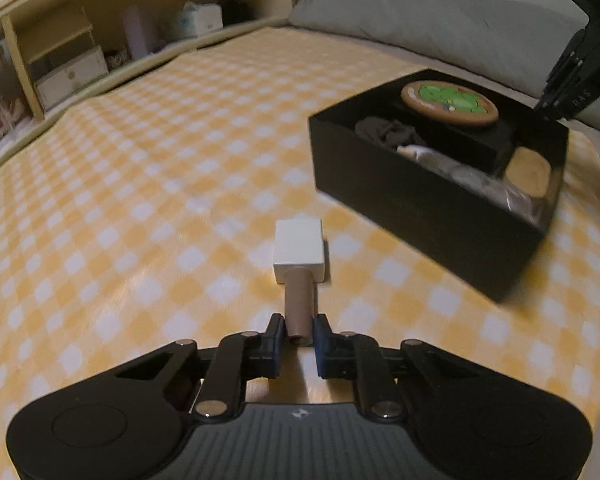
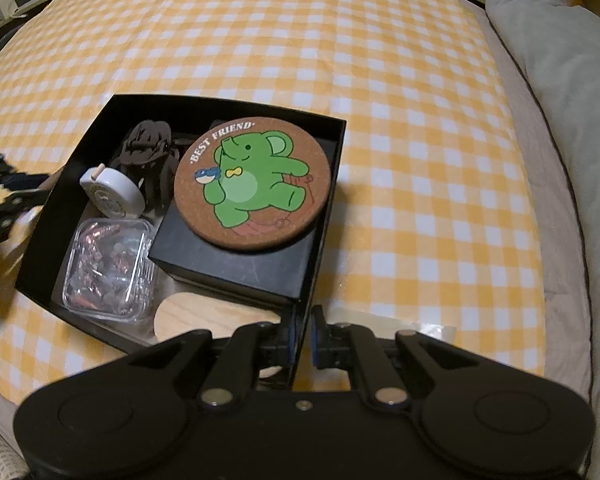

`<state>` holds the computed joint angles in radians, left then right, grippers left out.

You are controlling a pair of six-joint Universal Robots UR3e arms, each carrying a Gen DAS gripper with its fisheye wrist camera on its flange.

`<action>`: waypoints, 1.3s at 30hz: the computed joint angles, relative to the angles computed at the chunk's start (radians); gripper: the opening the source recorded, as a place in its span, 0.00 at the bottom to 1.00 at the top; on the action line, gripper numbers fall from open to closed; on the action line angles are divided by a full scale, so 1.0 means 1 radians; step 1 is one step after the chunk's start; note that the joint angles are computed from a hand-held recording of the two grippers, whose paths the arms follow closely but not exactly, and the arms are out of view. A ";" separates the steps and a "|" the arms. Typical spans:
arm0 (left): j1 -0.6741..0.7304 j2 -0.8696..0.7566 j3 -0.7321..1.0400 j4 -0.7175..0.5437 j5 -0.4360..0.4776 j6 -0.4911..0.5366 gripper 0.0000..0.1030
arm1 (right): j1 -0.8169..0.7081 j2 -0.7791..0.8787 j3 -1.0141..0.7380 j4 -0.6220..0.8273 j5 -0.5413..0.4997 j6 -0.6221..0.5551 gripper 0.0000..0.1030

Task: Organize rigid objects
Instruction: 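Move the left tool to the brown-and-white stamp and grasp it, then carry the stamp with the left tool into the tray box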

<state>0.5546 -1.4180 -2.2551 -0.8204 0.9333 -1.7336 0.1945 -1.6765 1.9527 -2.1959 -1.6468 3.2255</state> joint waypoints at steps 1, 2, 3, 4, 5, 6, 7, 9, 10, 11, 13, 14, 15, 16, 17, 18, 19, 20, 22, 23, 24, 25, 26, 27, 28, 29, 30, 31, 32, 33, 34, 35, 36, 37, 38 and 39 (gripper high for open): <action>0.017 0.004 0.014 -0.027 0.007 0.012 0.19 | -0.001 -0.002 -0.001 0.002 0.000 -0.001 0.06; 0.031 0.004 0.011 -0.005 0.016 0.000 0.20 | 0.001 -0.002 0.001 0.000 0.000 0.000 0.06; 0.043 0.000 -0.012 0.074 0.021 -0.043 0.22 | 0.001 -0.002 0.001 0.000 -0.001 -0.001 0.06; 0.046 -0.017 -0.029 0.166 0.035 -0.099 0.24 | 0.001 -0.001 0.000 0.001 -0.001 -0.002 0.06; 0.043 -0.036 -0.034 0.237 0.054 -0.157 0.28 | 0.001 -0.001 0.000 0.001 -0.001 -0.002 0.06; 0.042 -0.057 -0.035 0.294 0.068 -0.220 0.35 | 0.001 -0.003 0.000 0.001 -0.002 -0.003 0.06; 0.039 -0.074 -0.023 0.317 0.077 -0.267 0.38 | 0.002 -0.005 0.002 0.000 -0.001 -0.002 0.06; 0.044 -0.080 -0.007 0.304 0.076 -0.311 0.39 | 0.003 -0.008 0.002 0.000 0.000 -0.001 0.06; 0.046 -0.077 0.007 0.267 0.065 -0.306 0.47 | 0.004 -0.008 0.001 0.001 -0.001 -0.001 0.06; 0.054 -0.064 0.014 0.215 0.046 -0.285 0.54 | 0.004 -0.008 0.001 0.001 -0.001 -0.001 0.06; 0.055 -0.039 0.022 0.136 0.027 -0.260 0.95 | 0.004 -0.007 0.001 0.000 0.001 -0.001 0.06; 0.048 -0.028 0.030 0.093 0.024 -0.261 0.99 | 0.004 -0.007 -0.001 0.003 0.001 0.000 0.06; 0.038 -0.025 0.037 0.066 0.018 -0.273 0.99 | 0.002 -0.008 -0.002 0.005 0.002 -0.002 0.06; 0.015 -0.032 0.040 0.073 0.026 -0.313 0.99 | 0.001 -0.007 -0.004 0.007 0.002 -0.003 0.06; -0.004 -0.024 0.030 0.089 0.040 -0.364 0.99 | 0.000 -0.008 -0.003 0.007 0.003 -0.005 0.06; -0.034 -0.038 0.026 0.131 0.060 -0.435 0.99 | -0.001 -0.009 -0.003 0.009 0.003 -0.007 0.06; -0.067 -0.059 0.026 0.182 0.086 -0.527 0.99 | -0.001 -0.010 -0.004 0.011 0.003 -0.008 0.06; -0.091 -0.075 0.027 0.216 0.105 -0.602 0.99 | -0.001 -0.010 -0.004 0.011 0.003 -0.008 0.06; -0.133 -0.107 0.036 0.266 0.135 -0.731 0.99 | -0.001 -0.010 -0.003 0.009 0.004 -0.008 0.06; -0.152 -0.119 0.037 0.287 0.151 -0.798 0.99 | -0.001 -0.009 -0.002 0.008 0.004 -0.007 0.06; -0.168 -0.133 0.040 0.310 0.166 -0.858 0.99 | -0.001 -0.009 -0.001 0.006 0.004 -0.007 0.06; -0.189 -0.149 0.041 0.342 0.189 -0.917 0.99 | -0.001 -0.009 -0.001 0.006 0.004 -0.007 0.06; -0.213 -0.157 0.034 0.388 0.220 -0.984 0.99 | -0.001 -0.009 0.000 0.006 0.003 -0.007 0.06; -0.227 -0.163 0.032 0.412 0.237 -1.025 0.99 | -0.001 -0.009 0.000 0.005 0.003 -0.006 0.06; -0.242 -0.171 0.036 0.425 0.252 -1.063 0.99 | 0.000 -0.009 -0.002 0.007 0.003 -0.006 0.06; -0.255 -0.177 0.039 0.436 0.261 -1.093 0.99 | 0.000 -0.009 0.000 0.004 0.002 -0.007 0.06; -0.268 -0.185 0.040 0.452 0.275 -1.117 0.99 | 0.000 -0.009 0.002 0.002 0.001 -0.004 0.06; -0.287 -0.195 0.041 0.478 0.299 -1.148 0.99 | 0.000 -0.010 0.004 -0.002 -0.001 -0.002 0.06; -0.303 -0.205 0.040 0.499 0.319 -1.167 0.99 | -0.002 -0.012 0.008 -0.010 -0.001 0.002 0.06; -0.324 -0.217 0.040 0.525 0.350 -1.181 0.98 | -0.008 -0.013 0.008 -0.011 0.005 0.008 0.06; -0.347 -0.231 0.041 0.552 0.389 -1.191 0.95 | -0.014 -0.015 0.005 -0.008 0.011 0.015 0.06; -0.366 -0.243 0.044 0.574 0.421 -1.193 0.93 | -0.016 -0.015 0.002 -0.005 0.012 0.023 0.06; -0.382 -0.252 0.044 0.597 0.449 -1.191 0.89 | -0.014 -0.014 -0.001 -0.006 0.012 0.027 0.05; -0.388 -0.256 0.042 0.612 0.457 -1.187 0.84 | -0.012 -0.011 -0.005 -0.004 0.010 0.032 0.05; -0.394 -0.262 0.042 0.625 0.462 -1.188 0.84 | -0.010 -0.010 -0.006 -0.004 0.009 0.037 0.05; -0.399 -0.266 0.049 0.624 0.469 -1.194 0.83 | -0.010 -0.010 -0.007 -0.003 0.011 0.042 0.05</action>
<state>0.1556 -1.6838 -2.2065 -0.1962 1.4024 -2.9272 0.1842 -1.6870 1.9458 -2.1985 -1.6360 3.2674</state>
